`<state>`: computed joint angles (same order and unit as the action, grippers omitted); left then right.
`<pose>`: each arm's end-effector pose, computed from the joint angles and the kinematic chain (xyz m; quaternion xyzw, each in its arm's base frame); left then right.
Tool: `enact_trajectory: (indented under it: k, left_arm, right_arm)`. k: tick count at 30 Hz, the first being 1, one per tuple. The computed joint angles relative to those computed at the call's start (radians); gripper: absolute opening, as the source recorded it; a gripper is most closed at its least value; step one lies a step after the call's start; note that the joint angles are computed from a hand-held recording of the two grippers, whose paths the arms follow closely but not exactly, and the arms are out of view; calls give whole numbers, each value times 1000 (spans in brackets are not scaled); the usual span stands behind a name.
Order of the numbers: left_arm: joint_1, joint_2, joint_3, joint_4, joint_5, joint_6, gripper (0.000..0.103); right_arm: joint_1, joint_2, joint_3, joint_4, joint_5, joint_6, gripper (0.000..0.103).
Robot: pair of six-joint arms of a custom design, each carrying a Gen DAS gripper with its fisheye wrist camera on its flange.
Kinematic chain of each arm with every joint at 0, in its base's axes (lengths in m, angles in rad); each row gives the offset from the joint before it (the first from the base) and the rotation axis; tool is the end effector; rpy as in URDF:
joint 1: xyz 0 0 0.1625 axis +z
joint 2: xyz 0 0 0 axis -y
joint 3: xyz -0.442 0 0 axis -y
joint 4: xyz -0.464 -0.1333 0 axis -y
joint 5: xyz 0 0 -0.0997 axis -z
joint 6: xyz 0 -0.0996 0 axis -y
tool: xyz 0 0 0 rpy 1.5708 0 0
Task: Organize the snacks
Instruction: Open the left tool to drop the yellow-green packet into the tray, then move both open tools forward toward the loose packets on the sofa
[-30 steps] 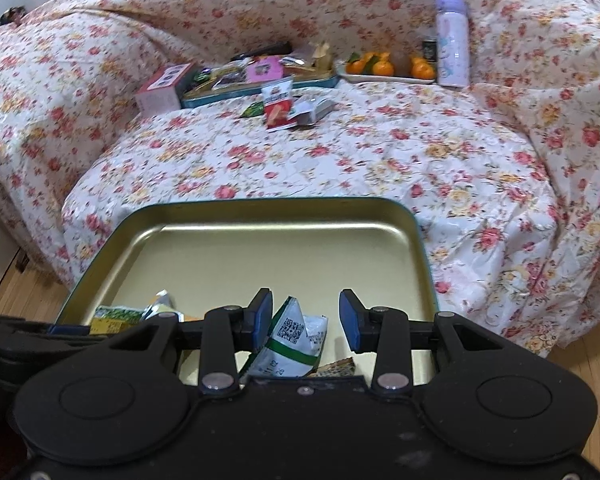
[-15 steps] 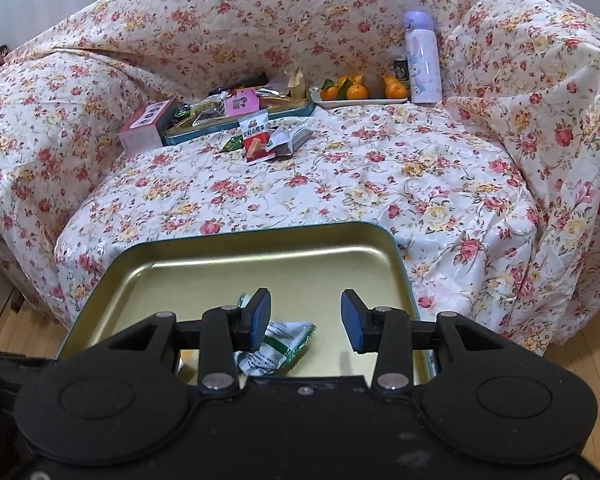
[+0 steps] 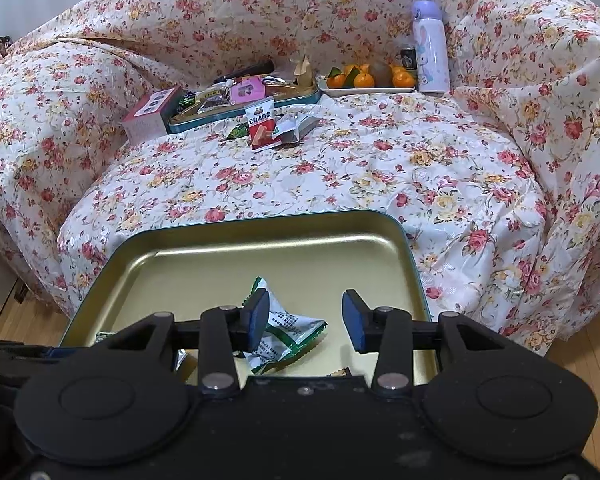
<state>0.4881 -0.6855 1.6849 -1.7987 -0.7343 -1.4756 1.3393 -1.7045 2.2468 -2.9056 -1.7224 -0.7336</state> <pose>-0.4487 -0.4729 -0.0653 -0.0154 0.8602 -0.2616 0.4375 0.0053 -0.4930 0.3630 0.2002 -0.8983 0.3085 0.2405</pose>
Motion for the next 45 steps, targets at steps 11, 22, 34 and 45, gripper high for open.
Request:
enact_trajectory:
  k: [11,22,34,45]
  left_arm:
    - [-3,4,-15,-17,41,63,45]
    - [20,3,-63,18,110,116,45]
    - [67,14,-117,13,123,190,45]
    - [125,47,-182,-4,123,284,45]
  right_arm:
    - [0,3,-6,29,-9,1,44]
    - [2,16,-20,56,-24,1,45]
    - [29,73,-78,80,-51,16,46]
    - [74,177,-190,139,-100,72,46]
